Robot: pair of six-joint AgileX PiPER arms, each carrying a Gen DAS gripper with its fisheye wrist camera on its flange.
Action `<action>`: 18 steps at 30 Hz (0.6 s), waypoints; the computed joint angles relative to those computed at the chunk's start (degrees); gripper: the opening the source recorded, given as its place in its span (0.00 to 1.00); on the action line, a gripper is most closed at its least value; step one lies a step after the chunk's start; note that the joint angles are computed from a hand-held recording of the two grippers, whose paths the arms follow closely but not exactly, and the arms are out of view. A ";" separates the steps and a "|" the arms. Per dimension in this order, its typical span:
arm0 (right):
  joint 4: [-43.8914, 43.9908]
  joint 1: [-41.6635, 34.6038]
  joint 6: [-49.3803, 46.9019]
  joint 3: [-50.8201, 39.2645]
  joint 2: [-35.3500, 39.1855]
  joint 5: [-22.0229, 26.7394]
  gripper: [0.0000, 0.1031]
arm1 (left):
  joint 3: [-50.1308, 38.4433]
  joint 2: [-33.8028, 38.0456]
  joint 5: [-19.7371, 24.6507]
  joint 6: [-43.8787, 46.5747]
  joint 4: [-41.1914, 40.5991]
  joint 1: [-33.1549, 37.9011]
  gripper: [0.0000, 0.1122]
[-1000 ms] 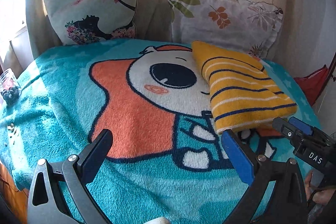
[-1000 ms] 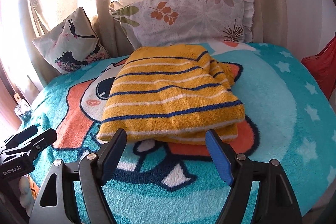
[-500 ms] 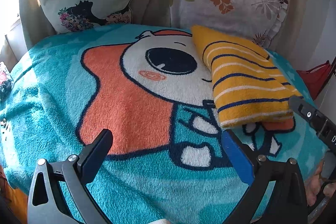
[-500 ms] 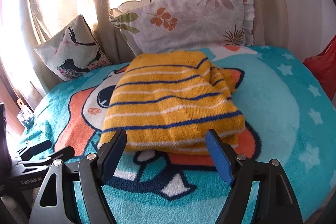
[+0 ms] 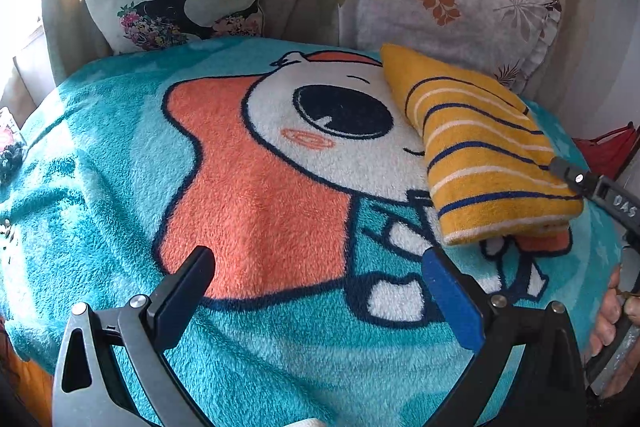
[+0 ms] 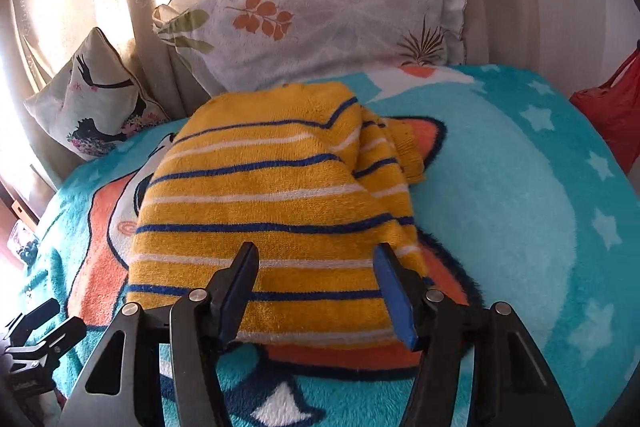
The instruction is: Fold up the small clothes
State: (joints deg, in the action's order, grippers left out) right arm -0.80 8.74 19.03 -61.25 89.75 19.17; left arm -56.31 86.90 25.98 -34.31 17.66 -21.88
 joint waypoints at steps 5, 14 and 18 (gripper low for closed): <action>21.06 -1.04 -22.43 -11.00 3.37 3.43 0.63 | -0.04 0.31 -0.66 2.64 -2.04 0.53 0.91; 43.54 -5.04 -32.81 -58.22 39.71 32.94 0.63 | -0.14 -0.11 0.33 1.38 -1.60 1.41 0.92; 33.34 -6.80 -21.04 -68.54 46.35 33.04 0.43 | -0.38 0.60 -0.04 2.82 -2.87 2.39 0.91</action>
State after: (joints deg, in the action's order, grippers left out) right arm 32.54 1.94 -2.02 -129.80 136.10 52.21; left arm -56.70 87.50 25.94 -31.50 14.80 -19.48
